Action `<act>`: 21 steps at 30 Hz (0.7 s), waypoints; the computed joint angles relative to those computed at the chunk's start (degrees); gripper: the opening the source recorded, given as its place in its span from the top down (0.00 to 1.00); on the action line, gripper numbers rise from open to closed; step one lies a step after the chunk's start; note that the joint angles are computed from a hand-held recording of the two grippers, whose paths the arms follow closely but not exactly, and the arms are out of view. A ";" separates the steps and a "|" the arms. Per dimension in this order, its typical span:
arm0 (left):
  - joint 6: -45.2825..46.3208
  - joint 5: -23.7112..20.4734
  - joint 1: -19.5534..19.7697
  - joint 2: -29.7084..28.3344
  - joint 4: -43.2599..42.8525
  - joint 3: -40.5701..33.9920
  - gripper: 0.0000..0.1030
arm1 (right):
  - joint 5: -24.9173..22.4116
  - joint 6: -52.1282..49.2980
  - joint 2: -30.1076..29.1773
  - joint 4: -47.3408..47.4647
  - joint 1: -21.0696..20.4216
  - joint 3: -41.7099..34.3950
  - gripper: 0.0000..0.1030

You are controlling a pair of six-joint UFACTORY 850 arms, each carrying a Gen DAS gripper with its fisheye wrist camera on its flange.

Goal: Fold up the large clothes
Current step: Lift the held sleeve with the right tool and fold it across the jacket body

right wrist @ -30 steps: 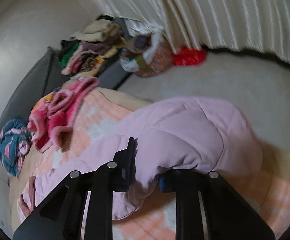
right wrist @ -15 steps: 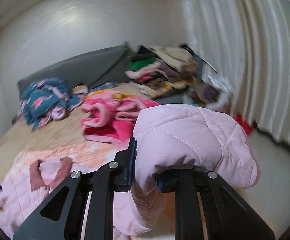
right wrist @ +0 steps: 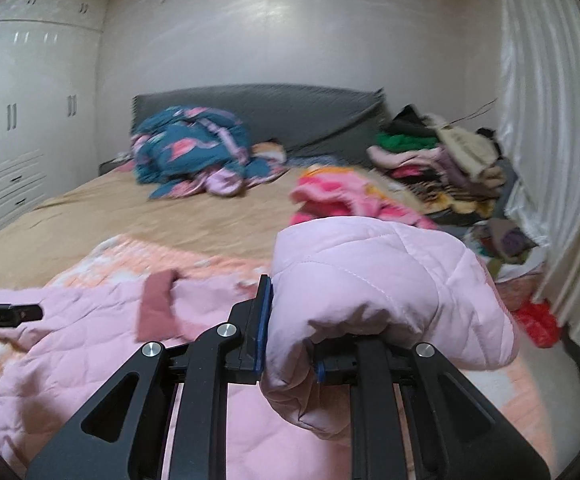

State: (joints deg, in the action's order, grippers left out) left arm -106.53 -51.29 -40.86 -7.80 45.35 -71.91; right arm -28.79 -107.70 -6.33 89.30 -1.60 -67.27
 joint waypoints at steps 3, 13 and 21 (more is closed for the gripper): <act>-3.37 2.56 0.15 1.42 0.85 2.88 0.08 | 0.76 2.57 -0.79 -2.46 2.72 1.73 0.84; -6.99 9.62 0.28 1.42 1.05 7.14 0.08 | -6.94 27.90 -5.05 -18.23 5.32 5.15 0.57; -8.62 12.93 0.75 1.51 2.78 7.82 0.08 | -13.62 38.56 -3.89 -8.37 -0.75 6.67 0.20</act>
